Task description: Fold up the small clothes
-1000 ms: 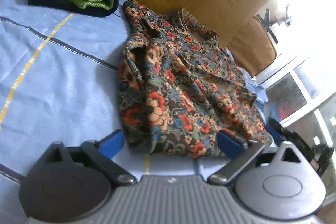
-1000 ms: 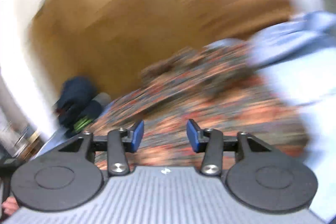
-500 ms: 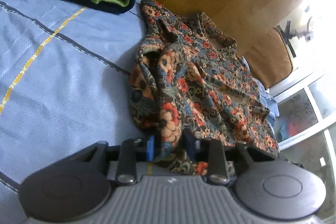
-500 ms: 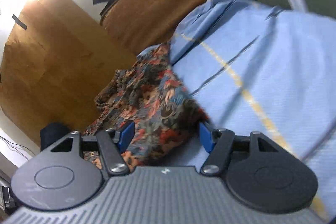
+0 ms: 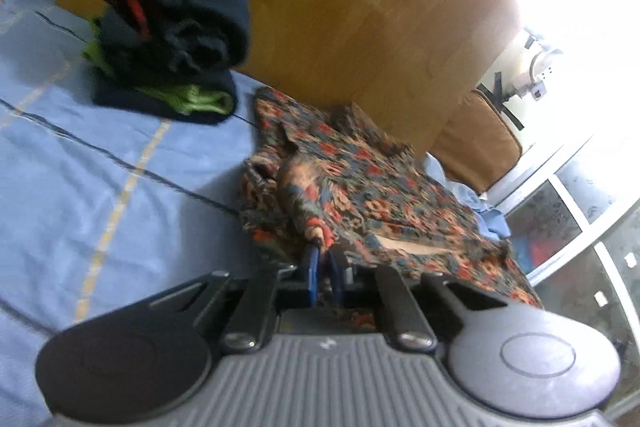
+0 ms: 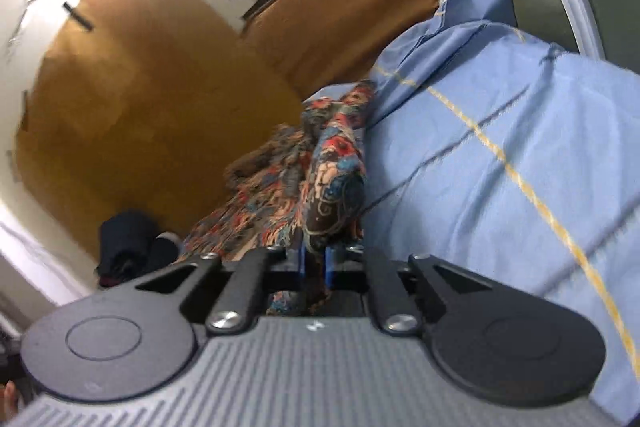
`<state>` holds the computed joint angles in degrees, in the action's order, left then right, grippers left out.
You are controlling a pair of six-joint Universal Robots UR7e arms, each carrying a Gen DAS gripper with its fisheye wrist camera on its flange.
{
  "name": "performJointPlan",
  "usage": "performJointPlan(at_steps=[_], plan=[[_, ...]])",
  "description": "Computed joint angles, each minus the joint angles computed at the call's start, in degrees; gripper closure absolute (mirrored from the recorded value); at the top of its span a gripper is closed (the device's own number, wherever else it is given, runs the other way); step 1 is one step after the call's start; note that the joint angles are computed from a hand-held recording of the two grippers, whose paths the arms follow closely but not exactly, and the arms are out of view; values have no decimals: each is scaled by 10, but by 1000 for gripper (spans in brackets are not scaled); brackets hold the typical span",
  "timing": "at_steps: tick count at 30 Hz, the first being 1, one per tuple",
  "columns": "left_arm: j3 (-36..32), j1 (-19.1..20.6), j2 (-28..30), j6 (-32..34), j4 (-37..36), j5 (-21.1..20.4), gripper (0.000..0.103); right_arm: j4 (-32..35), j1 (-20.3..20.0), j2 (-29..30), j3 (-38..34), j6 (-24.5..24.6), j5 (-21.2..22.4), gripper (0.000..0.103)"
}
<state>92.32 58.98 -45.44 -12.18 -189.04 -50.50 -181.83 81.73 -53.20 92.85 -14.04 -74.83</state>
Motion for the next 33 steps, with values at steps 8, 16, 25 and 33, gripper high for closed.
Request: performJointPlan(at_steps=[8,16,25,33], plan=[[67,3,-28,-38,22,34,93,-11,-23,-28,60,21,-41,81],[15,0,3,97,-53,68,52,-140,-2,4,40,-65,-70,51],[-158,33,82,172,106,37,53,27,26,106,-161,-158,-108,38],[-171,31,104,223,71,46,95,-30,28,130,-166,-168,-110,93]])
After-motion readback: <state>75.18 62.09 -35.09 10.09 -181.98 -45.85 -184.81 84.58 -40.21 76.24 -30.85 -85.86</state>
